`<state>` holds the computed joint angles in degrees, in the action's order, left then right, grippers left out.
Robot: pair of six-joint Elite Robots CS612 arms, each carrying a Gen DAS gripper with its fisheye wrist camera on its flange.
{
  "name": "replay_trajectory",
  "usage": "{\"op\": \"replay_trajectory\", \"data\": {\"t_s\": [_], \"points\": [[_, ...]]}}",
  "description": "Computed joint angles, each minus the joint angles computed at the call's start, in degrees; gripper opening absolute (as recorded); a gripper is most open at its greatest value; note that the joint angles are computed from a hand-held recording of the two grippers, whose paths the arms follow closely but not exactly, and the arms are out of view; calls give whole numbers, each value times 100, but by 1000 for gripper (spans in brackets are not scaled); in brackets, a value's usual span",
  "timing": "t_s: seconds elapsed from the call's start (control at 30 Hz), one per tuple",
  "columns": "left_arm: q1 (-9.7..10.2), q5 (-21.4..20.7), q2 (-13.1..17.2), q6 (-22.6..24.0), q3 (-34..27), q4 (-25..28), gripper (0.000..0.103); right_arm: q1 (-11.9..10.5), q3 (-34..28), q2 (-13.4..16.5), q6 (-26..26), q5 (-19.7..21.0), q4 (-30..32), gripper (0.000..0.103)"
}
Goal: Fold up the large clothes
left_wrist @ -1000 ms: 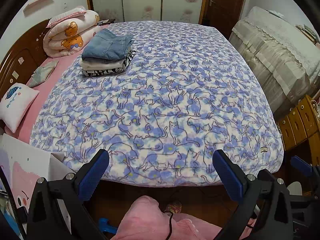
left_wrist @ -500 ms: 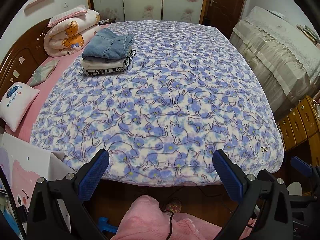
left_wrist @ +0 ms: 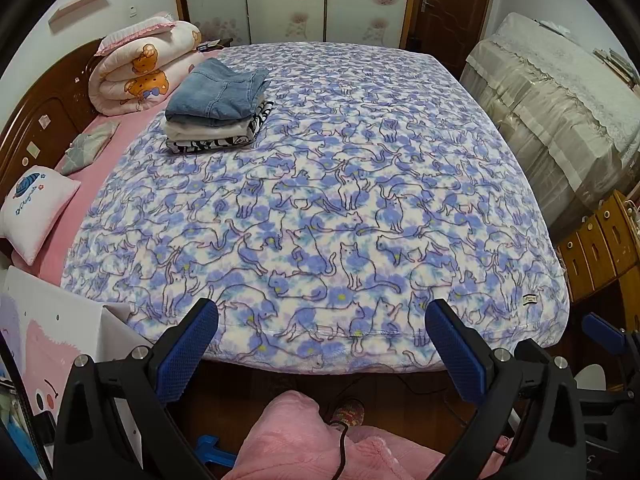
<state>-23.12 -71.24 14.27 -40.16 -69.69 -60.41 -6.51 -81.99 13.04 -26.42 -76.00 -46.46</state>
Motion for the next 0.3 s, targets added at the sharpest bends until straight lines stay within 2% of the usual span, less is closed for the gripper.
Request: {"op": "replay_trajectory", "data": {"t_s": [0.3], "points": [[-6,3,1,4,3,-6,103,-1,37,-21,-10,2,1,103]]}}
